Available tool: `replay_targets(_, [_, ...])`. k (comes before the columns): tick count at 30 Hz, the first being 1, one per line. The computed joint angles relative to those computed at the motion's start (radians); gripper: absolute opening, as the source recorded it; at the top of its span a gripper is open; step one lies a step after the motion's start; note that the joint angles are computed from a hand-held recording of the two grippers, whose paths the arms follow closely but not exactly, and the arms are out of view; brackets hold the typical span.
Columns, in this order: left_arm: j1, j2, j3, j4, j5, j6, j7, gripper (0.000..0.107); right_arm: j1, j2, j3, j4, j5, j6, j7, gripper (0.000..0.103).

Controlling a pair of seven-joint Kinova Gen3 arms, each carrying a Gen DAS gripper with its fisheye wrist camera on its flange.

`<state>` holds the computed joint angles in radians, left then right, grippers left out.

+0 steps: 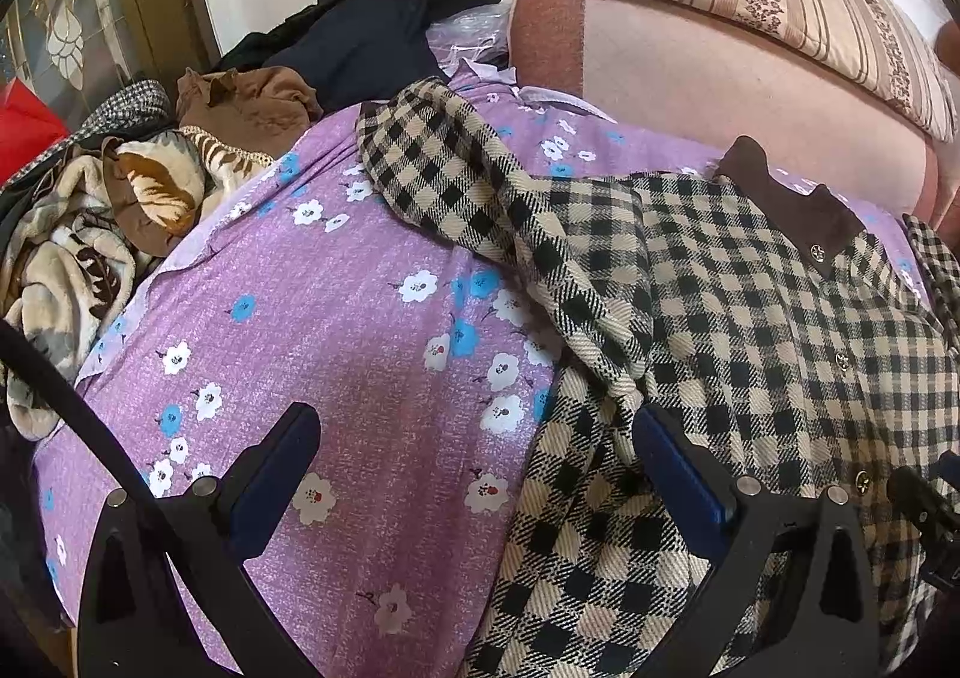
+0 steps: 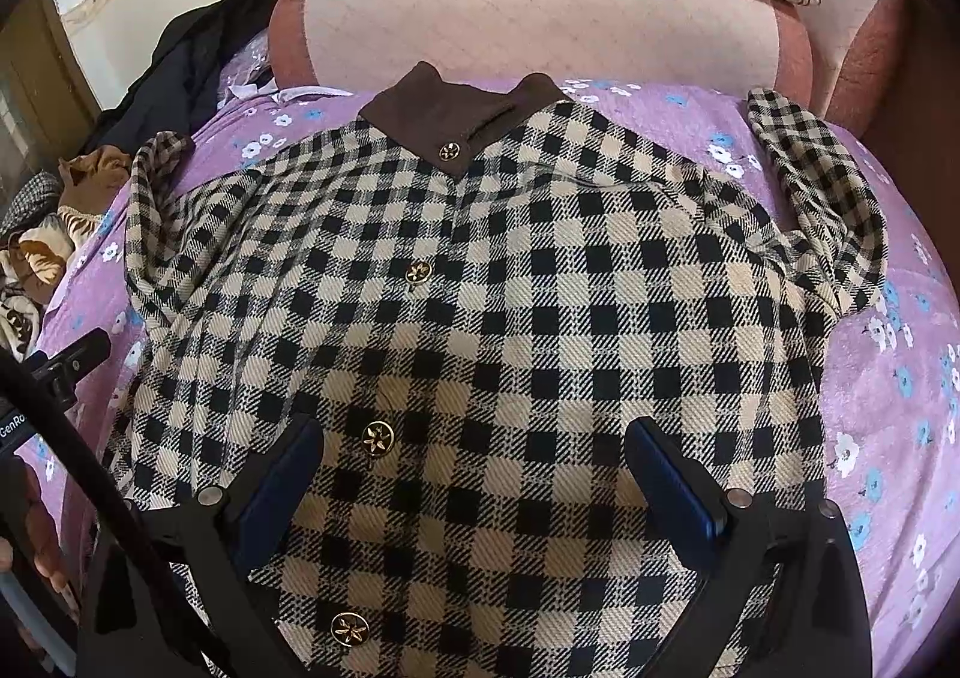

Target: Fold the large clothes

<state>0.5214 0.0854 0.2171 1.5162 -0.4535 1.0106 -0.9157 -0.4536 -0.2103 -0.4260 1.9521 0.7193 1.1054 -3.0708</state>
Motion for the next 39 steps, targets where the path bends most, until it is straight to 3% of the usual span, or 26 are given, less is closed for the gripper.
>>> replay_targets(7, [-0.089, 0.041, -0.037, -0.118, 0.195, 0.043, -0.134, 0.103, 0.001, -0.005, 0.015, 0.002, -0.021, -0.018, 0.032, 0.102])
replay_targets(10, [-0.1, 0.077, -0.059, -0.186, 0.215, 0.068, -0.14, 0.103, 0.008, -0.012, 0.015, 0.005, -0.032, -0.028, 0.037, 0.102])
replay_targets(16, [-0.084, 0.242, -0.104, -0.457, 0.168, 0.192, -0.144, 0.103, 0.026, -0.024, 0.027, 0.015, -0.066, -0.063, 0.054, 0.102])
replay_targets(26, [0.003, 0.562, -0.24, -0.911, 0.093, 0.363, -0.184, 0.103, 0.071, -0.013, 0.056, 0.018, -0.138, -0.136, 0.133, 0.102])
replay_targets(30, [-0.007, 0.609, -0.259, -0.967, 0.117, 0.378, -0.184, 0.103, 0.084, -0.016, 0.056, 0.018, -0.146, -0.143, 0.155, 0.102])
replay_targets(35, [-0.02, 0.626, -0.27, -0.959, 0.136, 0.352, -0.172, 0.103, 0.095, -0.012, 0.064, 0.021, -0.16, -0.158, 0.167, 0.102])
replay_targets(37, [-0.032, 0.624, -0.265, -0.94, 0.15, 0.329, -0.177, 0.094, 0.097, -0.01, 0.063, 0.021, -0.162, -0.157, 0.171, 0.102])
replay_targets(38, [-0.043, 0.624, -0.256, -0.936, 0.163, 0.323, -0.182, 0.072, 0.098, -0.01, 0.063, 0.022, -0.163, -0.159, 0.171, 0.102])
replay_targets(39, [-0.059, 0.63, -0.246, -0.945, 0.185, 0.334, -0.188, 0.038, 0.099, -0.009, 0.063, 0.022, -0.163, -0.16, 0.171, 0.102])
